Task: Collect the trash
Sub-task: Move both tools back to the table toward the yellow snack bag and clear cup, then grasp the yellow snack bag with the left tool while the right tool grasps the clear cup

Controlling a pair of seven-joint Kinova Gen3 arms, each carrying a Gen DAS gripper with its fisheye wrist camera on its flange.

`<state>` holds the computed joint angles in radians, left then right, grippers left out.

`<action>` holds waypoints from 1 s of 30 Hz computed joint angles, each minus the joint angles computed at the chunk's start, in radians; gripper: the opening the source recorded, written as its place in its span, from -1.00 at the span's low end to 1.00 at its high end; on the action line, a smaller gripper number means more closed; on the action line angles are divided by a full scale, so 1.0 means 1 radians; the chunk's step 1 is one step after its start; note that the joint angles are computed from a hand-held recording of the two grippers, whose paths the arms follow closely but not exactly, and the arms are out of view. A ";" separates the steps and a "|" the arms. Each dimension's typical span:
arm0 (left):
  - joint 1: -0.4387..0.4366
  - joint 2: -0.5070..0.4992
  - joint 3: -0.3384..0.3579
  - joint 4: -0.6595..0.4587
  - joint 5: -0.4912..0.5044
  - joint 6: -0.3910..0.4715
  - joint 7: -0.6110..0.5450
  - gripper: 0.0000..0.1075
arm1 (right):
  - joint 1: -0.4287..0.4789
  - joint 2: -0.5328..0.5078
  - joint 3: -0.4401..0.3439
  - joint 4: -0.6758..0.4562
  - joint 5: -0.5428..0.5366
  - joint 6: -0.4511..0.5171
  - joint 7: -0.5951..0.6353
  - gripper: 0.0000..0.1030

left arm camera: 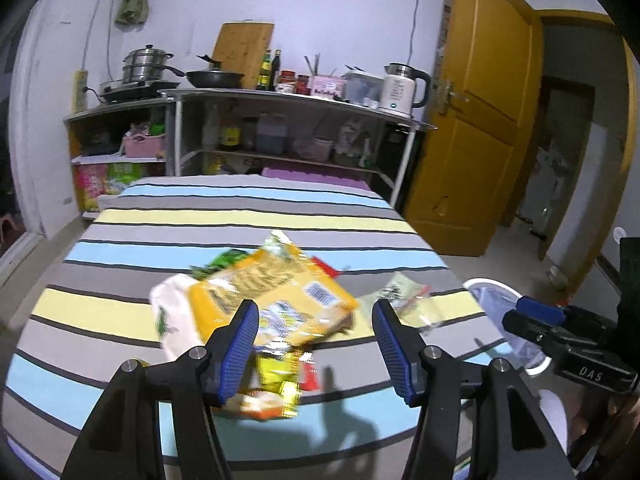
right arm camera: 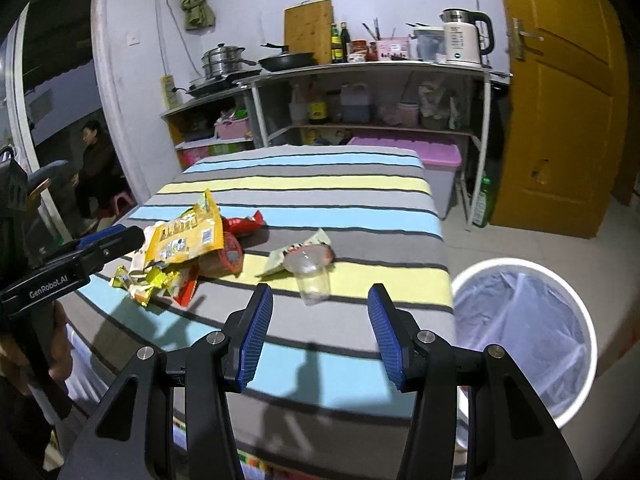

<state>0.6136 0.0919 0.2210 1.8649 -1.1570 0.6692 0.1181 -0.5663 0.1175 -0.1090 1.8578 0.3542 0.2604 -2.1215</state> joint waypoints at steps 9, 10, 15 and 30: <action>-0.057 -0.004 -0.029 0.021 0.016 -0.026 -0.001 0.11 | -0.003 0.101 -0.014 -0.099 -0.080 0.029 0.131 -0.02; -0.064 -0.003 -0.033 0.025 0.018 -0.036 0.002 0.11 | -0.008 0.111 -0.009 -0.108 -0.083 0.032 0.139 -0.02; -0.105 0.016 -0.057 0.024 0.066 -0.091 -0.046 0.11 | 0.003 0.154 -0.007 -0.147 -0.132 0.049 0.200 -0.02; -0.112 0.070 -0.146 0.002 0.262 -0.179 -0.183 0.13 | 0.026 0.281 -0.022 -0.298 -0.247 0.163 0.358 -0.02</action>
<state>0.5013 0.1622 0.0745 1.8665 -0.8952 0.4903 -0.0653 -0.5403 0.3981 -0.1306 1.5602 0.1073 0.4230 -1.7634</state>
